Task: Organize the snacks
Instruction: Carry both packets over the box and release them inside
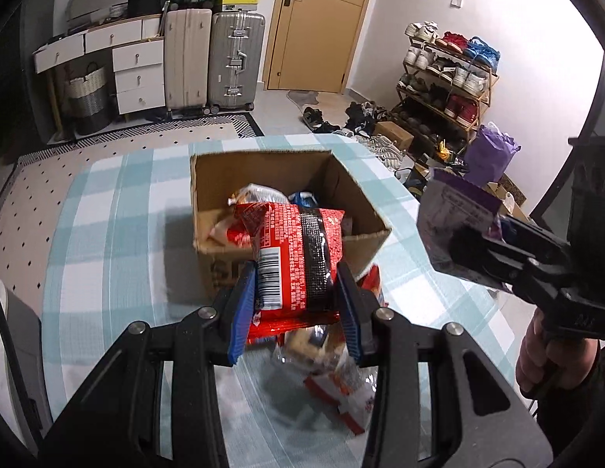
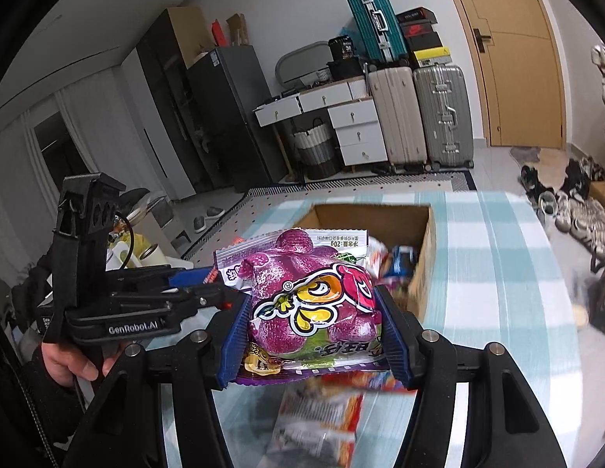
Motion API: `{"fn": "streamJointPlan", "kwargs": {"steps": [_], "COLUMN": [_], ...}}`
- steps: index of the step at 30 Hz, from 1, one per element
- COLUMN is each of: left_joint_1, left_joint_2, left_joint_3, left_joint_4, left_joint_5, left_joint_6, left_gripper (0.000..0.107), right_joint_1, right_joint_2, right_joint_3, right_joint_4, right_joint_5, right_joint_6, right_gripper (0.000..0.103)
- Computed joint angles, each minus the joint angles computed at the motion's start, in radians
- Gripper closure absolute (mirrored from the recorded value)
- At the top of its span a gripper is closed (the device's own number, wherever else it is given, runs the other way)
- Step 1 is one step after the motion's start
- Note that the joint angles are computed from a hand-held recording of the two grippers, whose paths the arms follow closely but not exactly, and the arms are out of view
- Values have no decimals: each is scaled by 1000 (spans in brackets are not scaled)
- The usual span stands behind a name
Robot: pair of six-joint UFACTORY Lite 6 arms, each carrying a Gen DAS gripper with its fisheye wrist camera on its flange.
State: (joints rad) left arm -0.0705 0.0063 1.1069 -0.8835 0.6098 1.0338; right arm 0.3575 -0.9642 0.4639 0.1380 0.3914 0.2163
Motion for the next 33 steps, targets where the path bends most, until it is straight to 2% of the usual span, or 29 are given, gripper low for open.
{"fn": "streamJointPlan", "kwargs": {"steps": [4, 13, 22, 28, 32, 33], "left_joint_1": [-37, -72, -109, -121, -120, -120], "left_joint_2": [94, 418, 759, 984, 1064, 1113], "left_joint_3": [148, 613, 1079, 1391, 1497, 1576], "left_joint_4": [89, 243, 371, 421, 419, 421], "left_joint_5": [5, 114, 234, 330, 361, 391], "left_joint_6": [-105, -340, -508, -576, -592, -603], "left_gripper": [71, 71, 71, 71, 71, 71], "right_joint_1": [-88, -229, -297, -301, -311, -315], "right_joint_2": [148, 461, 719, 831, 881, 890], "right_joint_3": [100, 306, 439, 473, 475, 473], "right_joint_4": [228, 660, 894, 973, 1139, 1180], "right_joint_5": [-25, -30, -45, -85, -91, -87], "right_joint_6": [-269, -750, -1011, -1111, -1277, -1317], "right_gripper": [42, 42, 42, 42, 40, 39]}}
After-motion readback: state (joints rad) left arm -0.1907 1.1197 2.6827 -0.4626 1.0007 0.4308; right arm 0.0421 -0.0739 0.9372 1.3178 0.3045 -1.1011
